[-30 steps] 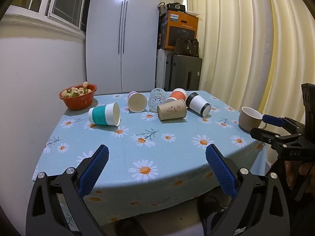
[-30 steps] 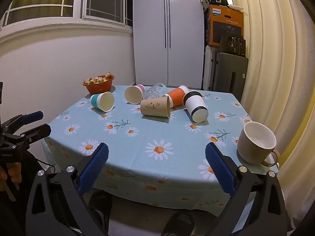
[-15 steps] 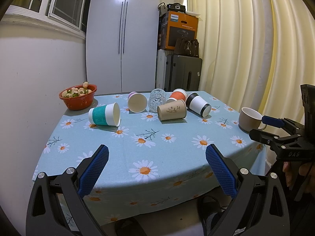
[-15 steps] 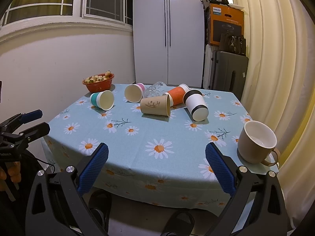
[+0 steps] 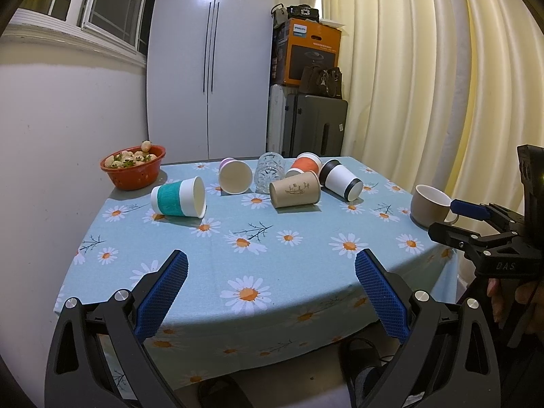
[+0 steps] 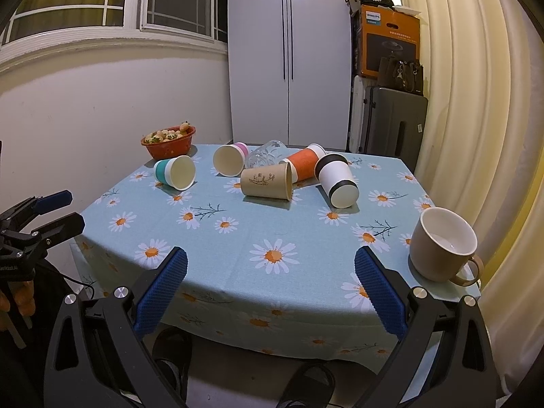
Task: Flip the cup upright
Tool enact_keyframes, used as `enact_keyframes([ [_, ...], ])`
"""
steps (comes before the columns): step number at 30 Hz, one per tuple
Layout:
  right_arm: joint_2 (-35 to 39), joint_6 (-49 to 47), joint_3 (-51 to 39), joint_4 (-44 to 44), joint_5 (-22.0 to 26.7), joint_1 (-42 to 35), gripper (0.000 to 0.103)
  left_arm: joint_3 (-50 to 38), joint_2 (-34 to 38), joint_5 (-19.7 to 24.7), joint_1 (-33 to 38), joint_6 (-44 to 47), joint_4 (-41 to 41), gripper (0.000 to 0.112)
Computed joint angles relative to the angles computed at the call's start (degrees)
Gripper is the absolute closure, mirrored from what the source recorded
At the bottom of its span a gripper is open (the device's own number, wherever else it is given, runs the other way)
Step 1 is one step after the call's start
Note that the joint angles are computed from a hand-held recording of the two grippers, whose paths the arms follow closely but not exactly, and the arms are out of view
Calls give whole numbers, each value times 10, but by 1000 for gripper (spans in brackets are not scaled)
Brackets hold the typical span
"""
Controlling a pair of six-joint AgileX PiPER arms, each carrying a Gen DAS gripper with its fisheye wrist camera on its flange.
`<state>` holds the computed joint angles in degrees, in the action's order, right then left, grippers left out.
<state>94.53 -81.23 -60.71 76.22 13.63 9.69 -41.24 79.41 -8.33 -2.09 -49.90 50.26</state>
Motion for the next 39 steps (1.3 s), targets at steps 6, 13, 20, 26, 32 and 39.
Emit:
enact_keyframes([
  [6, 0, 5, 0, -4, -2, 1, 5, 3, -2, -2, 0, -11, 11, 16],
  [13, 0, -5, 2, 2, 4, -4, 5, 4, -3, -2, -1, -12, 11, 16],
  [20, 0, 11, -1, -12, 0, 0, 5, 4, -3, -1, -1, -11, 10, 16],
  [26, 1, 15, -2, -15, -1, 0, 5, 5, -4, -2, 1, -23, 23, 16],
  [32, 0, 10, 1, -12, 0, 0, 5, 6, -2, -6, 5, -29, 33, 16],
  [39, 1, 18, -1, -20, 0, 3, 5, 9, -3, -9, 5, -28, 34, 16],
])
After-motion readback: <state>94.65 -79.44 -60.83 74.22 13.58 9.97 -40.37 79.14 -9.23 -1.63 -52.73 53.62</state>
